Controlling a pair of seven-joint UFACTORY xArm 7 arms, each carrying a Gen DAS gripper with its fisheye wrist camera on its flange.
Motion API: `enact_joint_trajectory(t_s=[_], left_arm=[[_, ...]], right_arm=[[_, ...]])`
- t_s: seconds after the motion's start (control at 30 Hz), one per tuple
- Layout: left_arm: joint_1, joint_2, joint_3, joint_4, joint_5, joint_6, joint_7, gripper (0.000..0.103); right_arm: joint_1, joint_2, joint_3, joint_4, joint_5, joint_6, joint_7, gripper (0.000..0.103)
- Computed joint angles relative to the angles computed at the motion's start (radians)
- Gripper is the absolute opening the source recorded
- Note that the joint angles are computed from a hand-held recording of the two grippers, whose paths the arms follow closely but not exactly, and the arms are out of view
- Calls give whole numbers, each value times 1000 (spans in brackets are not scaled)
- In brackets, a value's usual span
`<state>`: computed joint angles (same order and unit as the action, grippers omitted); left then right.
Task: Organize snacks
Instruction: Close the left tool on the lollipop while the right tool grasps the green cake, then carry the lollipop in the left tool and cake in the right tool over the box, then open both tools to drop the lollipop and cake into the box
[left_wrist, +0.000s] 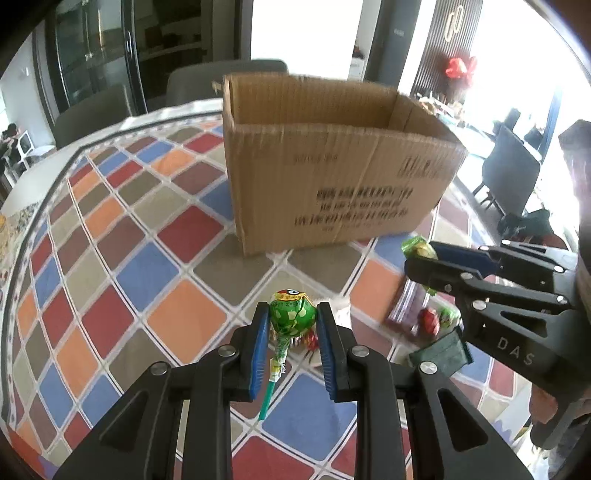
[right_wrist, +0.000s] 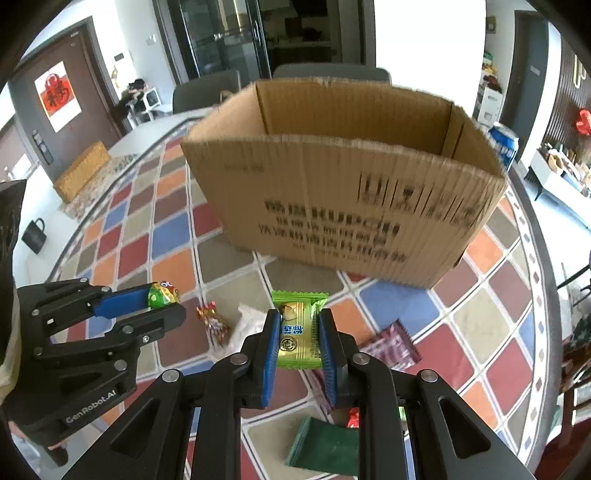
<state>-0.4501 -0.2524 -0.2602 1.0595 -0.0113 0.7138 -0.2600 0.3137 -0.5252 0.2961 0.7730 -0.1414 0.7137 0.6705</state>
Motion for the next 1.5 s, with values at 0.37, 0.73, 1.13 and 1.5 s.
enact_joint_trajectory(t_s=[0.37, 0.73, 1.13, 1.5], left_arm=[[7, 6, 1, 98, 14, -1, 13, 26], [22, 66, -11, 232, 74, 1, -19, 26], [8, 189, 4, 385, 117, 14, -26, 26], [-21, 358, 38, 575, 124, 55, -3, 26]], right_arm=[[-28, -14, 5, 72, -27, 0, 13, 22], [-66, -8, 4, 143, -54, -16, 2, 22], [-99, 44, -21, 201, -58, -49, -22, 22], [-115, 143, -56, 275, -65, -60, -60, 22]])
